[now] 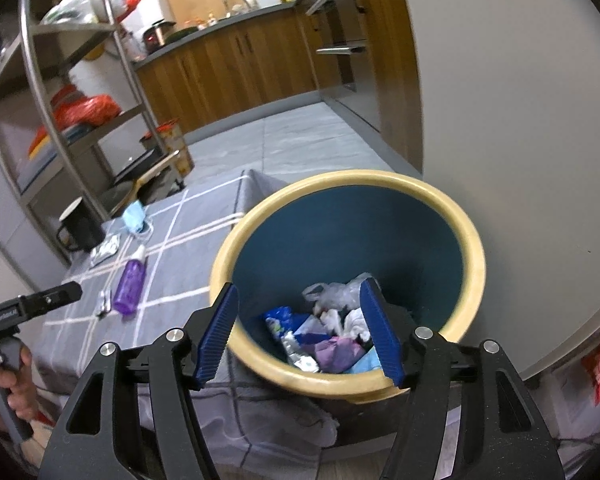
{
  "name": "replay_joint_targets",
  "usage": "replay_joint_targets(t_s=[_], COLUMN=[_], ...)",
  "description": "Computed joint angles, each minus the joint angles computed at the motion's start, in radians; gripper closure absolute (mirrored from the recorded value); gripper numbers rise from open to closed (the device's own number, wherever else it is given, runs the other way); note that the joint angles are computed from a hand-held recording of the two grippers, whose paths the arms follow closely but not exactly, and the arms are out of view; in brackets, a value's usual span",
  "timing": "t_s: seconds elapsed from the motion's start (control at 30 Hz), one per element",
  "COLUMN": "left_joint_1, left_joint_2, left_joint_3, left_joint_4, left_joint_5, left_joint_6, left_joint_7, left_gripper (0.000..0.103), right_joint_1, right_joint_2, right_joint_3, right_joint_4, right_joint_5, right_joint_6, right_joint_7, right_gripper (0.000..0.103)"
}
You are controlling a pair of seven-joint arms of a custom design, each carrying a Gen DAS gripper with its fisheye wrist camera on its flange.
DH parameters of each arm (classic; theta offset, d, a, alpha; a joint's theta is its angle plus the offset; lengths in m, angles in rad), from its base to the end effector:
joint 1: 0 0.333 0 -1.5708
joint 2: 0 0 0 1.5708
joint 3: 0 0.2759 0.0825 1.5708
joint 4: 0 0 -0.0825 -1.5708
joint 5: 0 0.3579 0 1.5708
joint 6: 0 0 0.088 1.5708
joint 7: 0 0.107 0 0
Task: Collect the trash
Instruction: 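Move both grippers back to the table toward the purple spray bottle and foil pack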
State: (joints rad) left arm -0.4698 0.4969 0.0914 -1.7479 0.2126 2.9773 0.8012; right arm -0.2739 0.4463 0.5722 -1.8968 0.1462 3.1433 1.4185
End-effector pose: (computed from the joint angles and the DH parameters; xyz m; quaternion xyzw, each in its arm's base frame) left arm 0.6150 -0.2693 0.3559 -0.7117 0.6018 -0.3322 0.1449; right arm 0.6286 0.1368 0.3802 -0.6845 0.5893 -0.1715 0.3935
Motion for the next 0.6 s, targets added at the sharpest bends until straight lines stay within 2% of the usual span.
replay_joint_targets(t_s=[0.2,0.33,0.47,0.6], left_joint_1=[-0.012,-0.015,-0.008,0.035], left_joint_2=[-0.073,-0.089,-0.084,-0.058], left_joint_3=[0.065,0.097,0.113,0.082], left_joint_4=[-0.154,-0.203,-0.224,-0.22], left_joint_5=[0.026,0.038,0.027,-0.031], left_joint_6=[0.054,0.069,0.084,0.103], left_joint_7=[-0.07,-0.11,-0.146,-0.135], left_gripper=[0.023,0.023,0.023,0.028], right_joint_1=[0.006,0.04,0.13,0.231], right_joint_2=[-0.013,-0.015,-0.007,0.017], right_joint_3=[0.034,0.03,-0.034,-0.106], right_joint_4=[-0.019,-0.015,0.015,0.072], right_joint_5=[0.002,0.017,0.029,0.039], right_joint_6=[-0.017,-0.047,-0.09,-0.141], right_joint_7=[-0.037,-0.068,-0.082,-0.077], right_gripper=[0.038,0.038,0.038,0.038])
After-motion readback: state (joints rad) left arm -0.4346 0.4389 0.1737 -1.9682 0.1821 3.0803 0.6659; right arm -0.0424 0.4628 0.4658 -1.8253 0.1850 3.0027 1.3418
